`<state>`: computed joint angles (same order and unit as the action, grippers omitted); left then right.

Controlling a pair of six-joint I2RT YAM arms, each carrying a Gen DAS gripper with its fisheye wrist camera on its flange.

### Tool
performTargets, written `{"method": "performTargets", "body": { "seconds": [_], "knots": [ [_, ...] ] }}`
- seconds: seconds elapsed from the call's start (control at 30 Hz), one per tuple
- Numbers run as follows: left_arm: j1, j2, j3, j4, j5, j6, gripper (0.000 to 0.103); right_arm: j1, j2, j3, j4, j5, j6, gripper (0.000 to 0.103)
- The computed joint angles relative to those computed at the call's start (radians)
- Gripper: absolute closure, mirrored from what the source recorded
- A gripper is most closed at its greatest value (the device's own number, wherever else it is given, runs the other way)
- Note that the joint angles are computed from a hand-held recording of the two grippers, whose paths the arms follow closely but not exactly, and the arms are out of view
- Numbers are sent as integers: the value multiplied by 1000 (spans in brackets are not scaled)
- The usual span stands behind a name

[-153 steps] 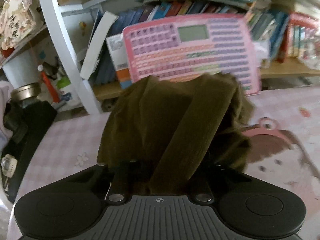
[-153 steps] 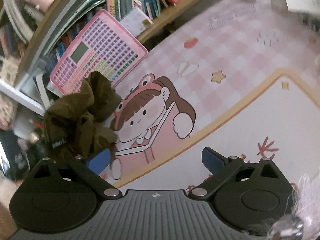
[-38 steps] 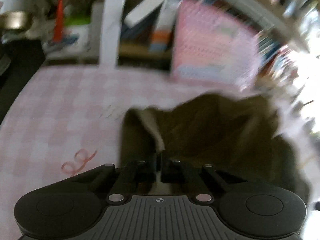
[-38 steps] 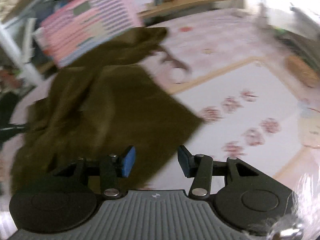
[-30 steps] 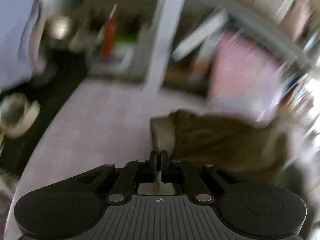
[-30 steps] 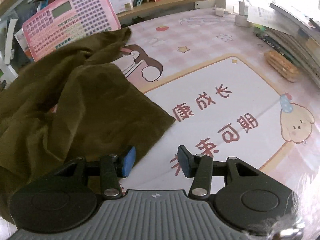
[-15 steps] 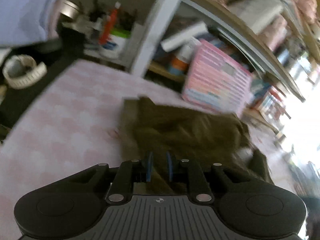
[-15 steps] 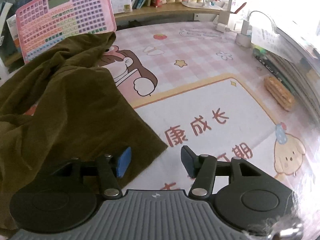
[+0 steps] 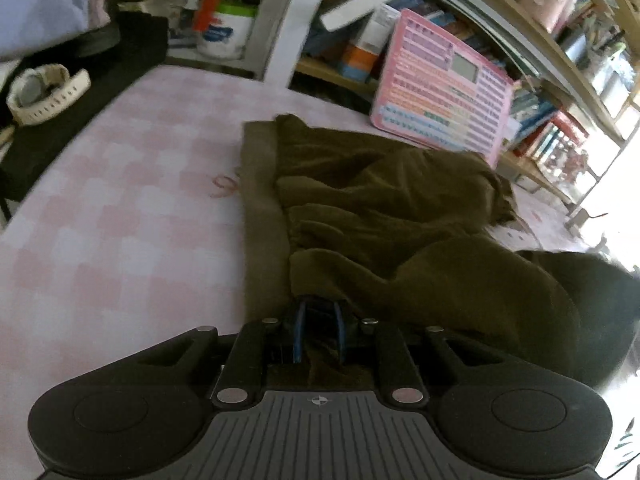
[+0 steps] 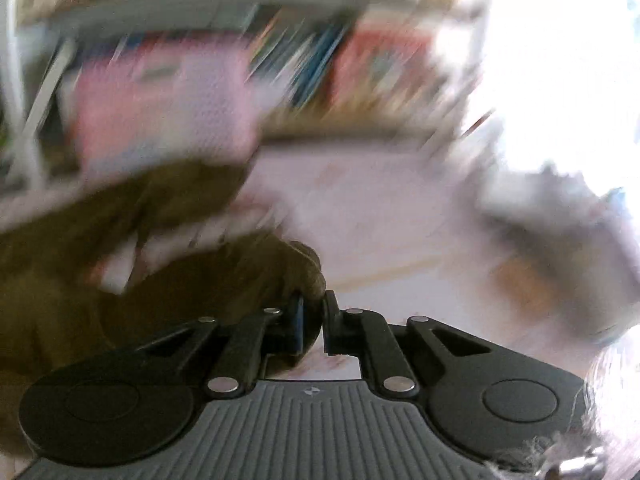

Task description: Fold clothes

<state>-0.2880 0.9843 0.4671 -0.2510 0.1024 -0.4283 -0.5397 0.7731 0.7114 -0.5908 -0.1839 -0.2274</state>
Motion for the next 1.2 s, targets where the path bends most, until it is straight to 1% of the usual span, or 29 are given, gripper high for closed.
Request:
{"method": "performTargets", "body": {
  "seconds": [0.03,0.1,0.17,0.2,0.23,0.27,0.3,0.37,0.43,0.47,0.53,0.57,0.6,0.67,0.7,0.8,0.87,0.93,0.97,1.03,1.07,1.1,1.13,1.2],
  "knots": [
    [-11,1,-4,9,9,-7,85,-85,-12,17,-39,-31,-41,95],
    [-39,4,-21,43,15,-32,85,-193,33,9,-93,-30,-128,95],
    [-56,6,-25,58,14,-49,85,-259,119,-20,-124,7,-200,94],
    [-52,5,-22,54,22,-51,85,-271,154,-44,-119,35,-216,92],
    [-41,-3,-18,43,31,-50,84,-265,139,-72,-94,58,-207,85],
    [-28,-21,-15,23,30,-50,82,-259,121,-101,-67,82,-198,76],
    [-12,-43,-12,0,26,-50,77,-245,104,-125,-41,107,-186,60],
    [22,-88,-5,-52,21,-49,71,-192,74,-143,0,158,-152,58],
    [65,-137,-6,-100,40,-63,70,-167,63,-131,-1,129,-141,59],
    [92,-162,-13,-120,69,-84,70,-146,59,-122,-8,107,-133,59],
    [150,-209,-25,-161,132,-121,64,-95,42,-109,-34,57,-118,59],
    [184,-224,-36,-173,181,-145,57,-71,34,-107,-48,37,-113,59],
    [220,-233,-50,-178,243,-174,52,-29,34,-107,-52,37,-96,59],
    [279,-245,-86,-172,354,-260,52,51,39,-106,-58,47,-65,59],
    [293,-249,-105,-161,385,-314,52,85,37,-111,-59,54,-57,59],
    [292,-253,-161,-98,424,-485,52,200,34,-113,-74,87,-18,59],
    [256,-233,-196,-9,404,-612,53,234,20,-118,-95,90,-19,59],
    [206,-207,-216,81,344,-726,53,264,7,-129,-111,103,-17,62],
    [185,-192,-222,116,316,-768,55,270,5,-133,-119,108,-17,62],
    [148,-153,-215,155,259,-810,63,281,-35,-139,-172,120,-12,64],
    [129,-123,-200,155,227,-808,84,273,-35,-142,-179,116,-18,64],
    [111,-109,-181,139,199,-785,92,255,-45,-149,-182,102,-28,64],
    [96,-108,-162,121,175,-755,95,241,-53,-153,-186,90,-35,64],
    [20,-187,-109,40,50,-637,95,236,-57,-151,-195,85,-33,64]
  ]
}}
